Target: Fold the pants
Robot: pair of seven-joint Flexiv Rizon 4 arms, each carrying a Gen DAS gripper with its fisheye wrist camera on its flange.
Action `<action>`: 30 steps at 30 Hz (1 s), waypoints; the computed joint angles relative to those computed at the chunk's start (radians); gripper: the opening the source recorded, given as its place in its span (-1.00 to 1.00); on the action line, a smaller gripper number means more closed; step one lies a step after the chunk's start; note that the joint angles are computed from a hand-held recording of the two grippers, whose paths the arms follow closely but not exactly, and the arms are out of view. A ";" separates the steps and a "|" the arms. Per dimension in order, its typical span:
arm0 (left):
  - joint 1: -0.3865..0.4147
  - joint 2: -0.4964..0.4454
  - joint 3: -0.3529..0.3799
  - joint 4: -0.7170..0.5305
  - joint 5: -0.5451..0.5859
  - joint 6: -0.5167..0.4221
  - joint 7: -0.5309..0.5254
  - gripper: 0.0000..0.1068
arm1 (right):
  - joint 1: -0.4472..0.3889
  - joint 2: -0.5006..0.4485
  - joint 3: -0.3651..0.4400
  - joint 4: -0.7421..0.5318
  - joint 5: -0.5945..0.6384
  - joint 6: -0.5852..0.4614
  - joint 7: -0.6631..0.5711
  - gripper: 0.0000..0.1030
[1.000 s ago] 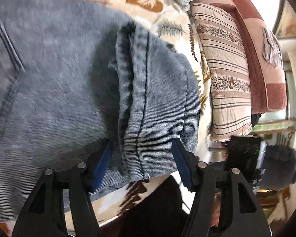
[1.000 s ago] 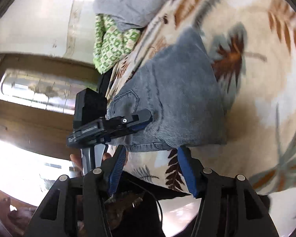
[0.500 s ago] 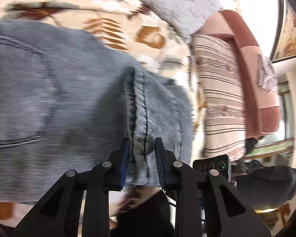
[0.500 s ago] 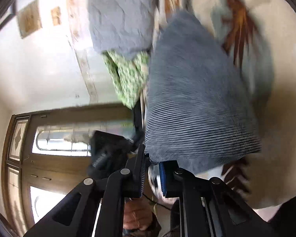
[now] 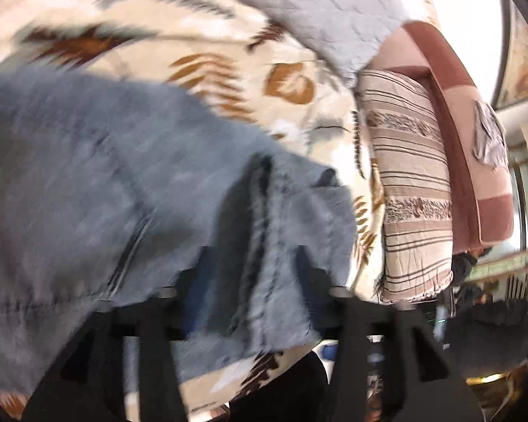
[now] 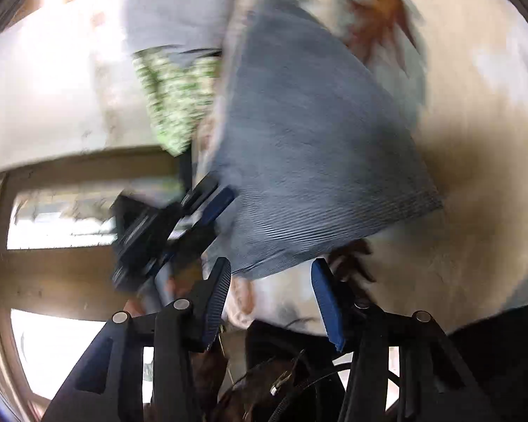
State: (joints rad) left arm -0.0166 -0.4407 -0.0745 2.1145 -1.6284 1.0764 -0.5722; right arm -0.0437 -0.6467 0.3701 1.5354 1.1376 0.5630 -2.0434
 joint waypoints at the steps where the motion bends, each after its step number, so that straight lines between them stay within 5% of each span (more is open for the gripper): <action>1: 0.002 -0.015 -0.003 -0.023 0.017 -0.002 -0.005 0.18 | -0.009 0.011 0.000 -0.008 0.020 0.030 -0.029 -0.01; 5: 0.061 -0.095 -0.024 -0.108 0.181 -0.114 -0.118 0.19 | 0.047 -0.010 -0.042 -0.079 -0.003 0.224 -0.036 0.15; 10: 0.124 -0.145 -0.085 -0.131 0.181 -0.231 -0.149 0.12 | 0.147 -0.187 -0.083 -0.272 -0.185 0.249 0.134 0.13; 12: 0.091 -0.104 -0.086 -0.103 0.120 -0.172 -0.094 -0.56 | 0.129 -0.235 -0.051 -0.327 -0.206 0.206 0.146 -0.59; 13: 0.065 -0.072 -0.081 -0.083 0.082 -0.130 -0.050 -0.65 | 0.144 -0.225 -0.044 -0.322 -0.236 0.240 0.114 -0.66; 16: -0.035 -0.026 -0.047 -0.055 0.036 0.066 0.029 -0.68 | 0.211 -0.175 -0.024 -0.261 -0.358 0.423 -0.129 -0.70; 18: -0.074 -0.056 -0.021 -0.065 0.148 0.177 -0.049 -0.70 | 0.327 -0.159 -0.109 -0.196 -0.520 0.539 -0.110 -0.70; 21: -0.091 -0.119 0.015 -0.080 0.392 0.241 -0.232 -0.70 | 0.382 -0.204 -0.165 -0.210 -0.628 0.563 -0.015 -0.66; 25: -0.032 -0.112 -0.036 -0.068 0.424 0.224 -0.247 -0.70 | 0.316 -0.229 -0.127 -0.236 -0.656 0.507 0.057 -0.02; 30: 0.034 -0.034 -0.132 -0.026 0.265 0.264 -0.075 -0.55 | 0.114 -0.189 0.068 -0.211 -0.549 0.452 0.011 -0.02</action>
